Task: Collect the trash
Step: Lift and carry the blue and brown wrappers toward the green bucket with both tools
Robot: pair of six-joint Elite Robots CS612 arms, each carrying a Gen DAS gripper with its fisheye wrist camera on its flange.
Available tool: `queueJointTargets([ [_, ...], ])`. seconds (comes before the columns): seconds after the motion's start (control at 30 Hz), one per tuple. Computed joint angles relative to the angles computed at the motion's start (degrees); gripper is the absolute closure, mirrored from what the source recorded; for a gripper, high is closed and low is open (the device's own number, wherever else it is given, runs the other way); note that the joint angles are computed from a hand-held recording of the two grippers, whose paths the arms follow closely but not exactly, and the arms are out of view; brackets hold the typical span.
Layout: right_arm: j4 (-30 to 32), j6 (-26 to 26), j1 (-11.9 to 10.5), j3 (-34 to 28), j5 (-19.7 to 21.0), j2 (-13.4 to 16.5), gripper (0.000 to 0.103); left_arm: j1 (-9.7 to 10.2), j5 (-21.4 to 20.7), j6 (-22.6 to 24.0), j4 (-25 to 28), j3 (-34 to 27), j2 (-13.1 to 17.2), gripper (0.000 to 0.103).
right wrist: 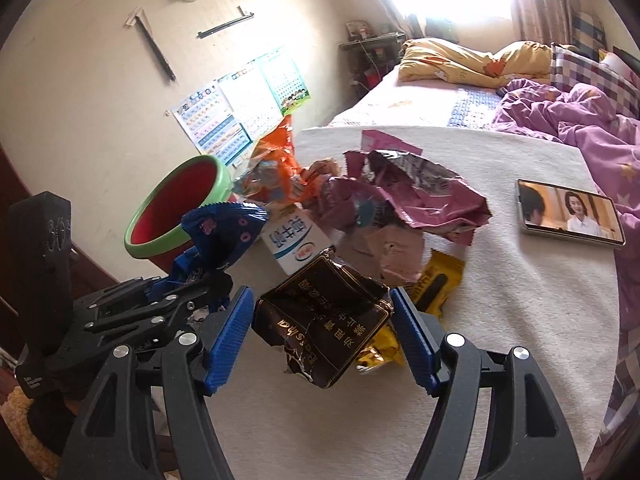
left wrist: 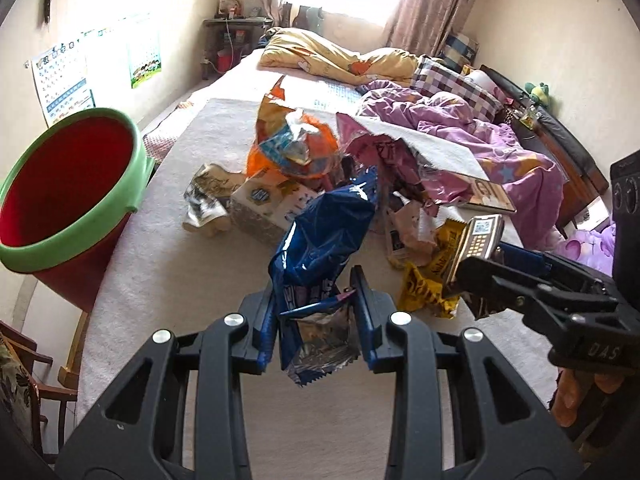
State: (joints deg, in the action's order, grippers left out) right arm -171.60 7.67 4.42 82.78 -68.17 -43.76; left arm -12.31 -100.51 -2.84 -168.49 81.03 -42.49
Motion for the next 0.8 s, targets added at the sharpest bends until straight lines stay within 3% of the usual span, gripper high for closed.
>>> queueJointTargets([
  [0.8, 3.87, -2.02, 2.09, -4.93, 0.63, 2.20, 0.035, 2.19, 0.62, -1.63, -0.72, 0.37, -0.20, 0.071],
])
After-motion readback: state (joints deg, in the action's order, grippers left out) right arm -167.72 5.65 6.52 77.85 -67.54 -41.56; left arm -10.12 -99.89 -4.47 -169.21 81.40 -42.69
